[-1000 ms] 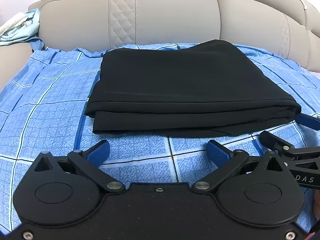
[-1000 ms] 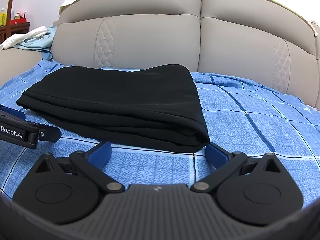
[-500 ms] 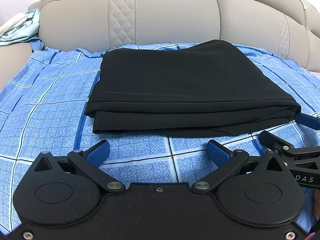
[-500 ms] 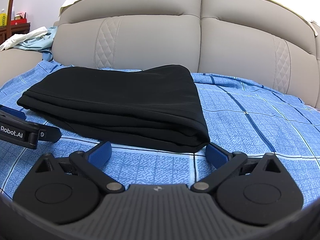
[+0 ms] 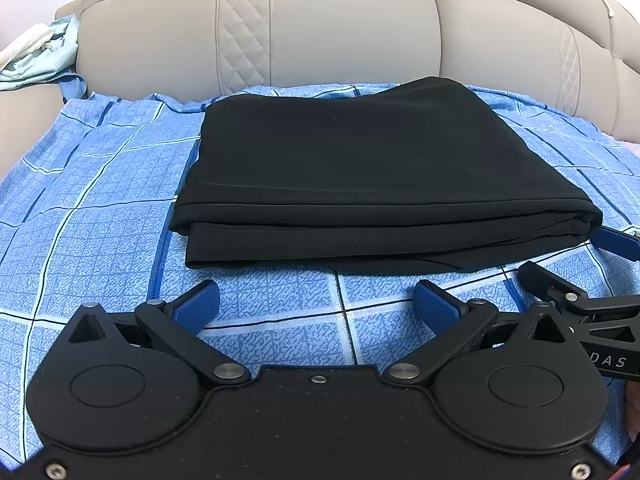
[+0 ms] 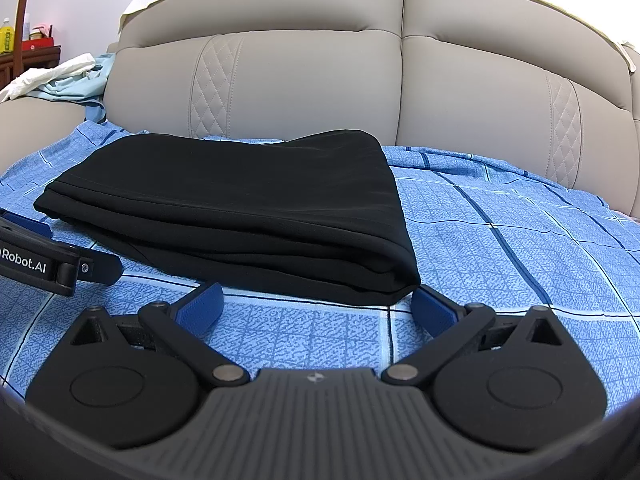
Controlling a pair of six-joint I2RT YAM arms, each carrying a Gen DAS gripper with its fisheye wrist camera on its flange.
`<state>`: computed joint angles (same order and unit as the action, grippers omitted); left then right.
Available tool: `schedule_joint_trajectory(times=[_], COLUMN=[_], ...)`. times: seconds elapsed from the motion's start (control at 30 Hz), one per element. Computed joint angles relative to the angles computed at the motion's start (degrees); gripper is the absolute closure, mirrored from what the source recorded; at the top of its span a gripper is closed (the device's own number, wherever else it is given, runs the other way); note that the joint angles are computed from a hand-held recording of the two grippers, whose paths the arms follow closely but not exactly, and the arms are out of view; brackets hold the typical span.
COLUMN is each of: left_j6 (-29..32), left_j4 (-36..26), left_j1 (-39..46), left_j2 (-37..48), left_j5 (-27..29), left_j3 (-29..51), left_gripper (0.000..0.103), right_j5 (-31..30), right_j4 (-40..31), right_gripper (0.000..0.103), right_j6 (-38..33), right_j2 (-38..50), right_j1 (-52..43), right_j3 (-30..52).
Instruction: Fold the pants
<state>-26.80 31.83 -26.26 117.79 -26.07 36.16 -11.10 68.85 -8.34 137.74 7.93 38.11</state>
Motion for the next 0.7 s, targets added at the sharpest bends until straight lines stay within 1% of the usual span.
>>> schedule_joint_trajectory(times=[0.7], left_j6=[0.29], left_j4=[0.62], left_j1=[-0.02], left_j2=[0.14], left_j5=[0.11], left_j3=[-0.36], left_gripper=[0.0], right_j5=[-0.03], right_j4=[0.04], right_gripper=[0.0], right_j6=[-0.01], right_j2=[-0.02], right_j1=[-0.02], right_j3=[-0.03])
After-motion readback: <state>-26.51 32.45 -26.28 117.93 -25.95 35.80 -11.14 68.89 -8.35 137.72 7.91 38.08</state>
